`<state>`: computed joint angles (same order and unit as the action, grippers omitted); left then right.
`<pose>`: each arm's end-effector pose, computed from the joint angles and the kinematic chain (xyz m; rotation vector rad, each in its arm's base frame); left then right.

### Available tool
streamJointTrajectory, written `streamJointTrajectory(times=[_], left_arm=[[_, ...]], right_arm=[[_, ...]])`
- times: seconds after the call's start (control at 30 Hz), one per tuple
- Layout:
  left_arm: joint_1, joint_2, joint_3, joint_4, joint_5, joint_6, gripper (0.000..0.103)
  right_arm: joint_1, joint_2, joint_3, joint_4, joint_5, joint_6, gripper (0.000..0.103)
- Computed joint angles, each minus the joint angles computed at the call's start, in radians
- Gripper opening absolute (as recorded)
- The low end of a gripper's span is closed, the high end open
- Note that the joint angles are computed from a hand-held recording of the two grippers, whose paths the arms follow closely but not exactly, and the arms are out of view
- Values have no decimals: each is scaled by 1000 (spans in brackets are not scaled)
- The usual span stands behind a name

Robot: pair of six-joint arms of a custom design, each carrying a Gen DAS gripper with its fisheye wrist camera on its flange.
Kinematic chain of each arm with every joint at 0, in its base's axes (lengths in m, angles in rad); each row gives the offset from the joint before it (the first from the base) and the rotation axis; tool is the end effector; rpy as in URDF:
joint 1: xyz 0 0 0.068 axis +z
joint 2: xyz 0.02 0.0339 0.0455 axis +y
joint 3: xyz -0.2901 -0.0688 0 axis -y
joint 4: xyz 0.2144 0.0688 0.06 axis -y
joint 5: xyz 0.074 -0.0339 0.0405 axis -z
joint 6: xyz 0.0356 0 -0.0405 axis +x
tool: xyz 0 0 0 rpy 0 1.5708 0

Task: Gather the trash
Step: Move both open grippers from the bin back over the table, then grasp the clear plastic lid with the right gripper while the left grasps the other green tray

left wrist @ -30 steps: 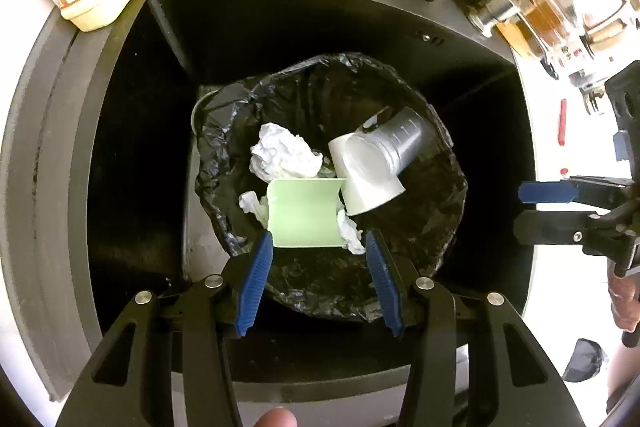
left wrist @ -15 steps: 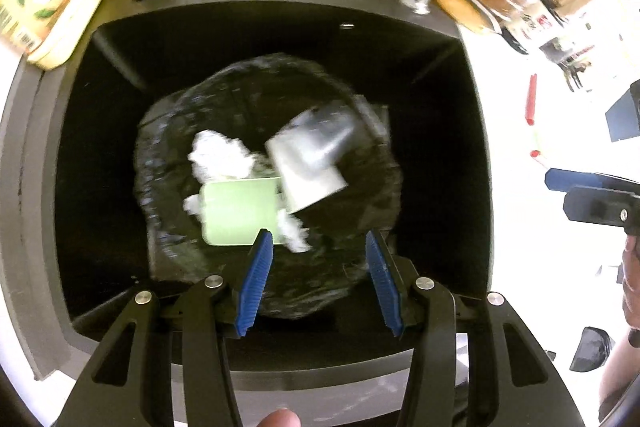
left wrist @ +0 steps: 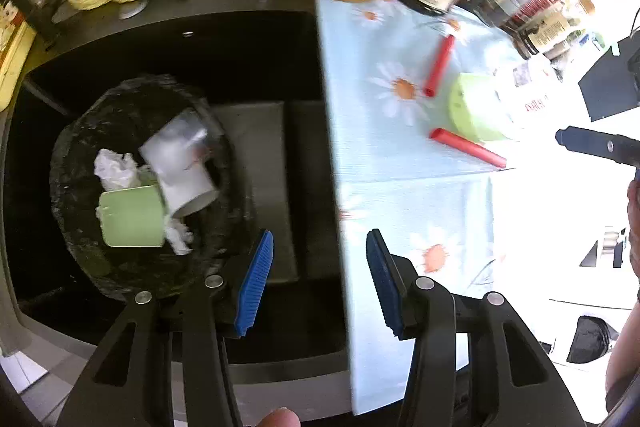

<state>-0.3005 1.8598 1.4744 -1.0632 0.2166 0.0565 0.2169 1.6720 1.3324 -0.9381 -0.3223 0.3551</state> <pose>0.3198 -0.1071 0.2586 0.5573 2.9755 -0.3492 0.2931 0.0761 0.2841 0.1307 2.8954 0.5725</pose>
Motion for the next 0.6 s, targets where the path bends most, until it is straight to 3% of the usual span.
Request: streamJointTrajectory(times=[0.37,0.6], left_arm=[[-187,3,16,47,-59,-224,47],[-250,42,75,40,-71,-330,47]], right_arm=[[-226,13,83,-129,7,-302,72],[-259,84,130,-152,-7,-401,65]])
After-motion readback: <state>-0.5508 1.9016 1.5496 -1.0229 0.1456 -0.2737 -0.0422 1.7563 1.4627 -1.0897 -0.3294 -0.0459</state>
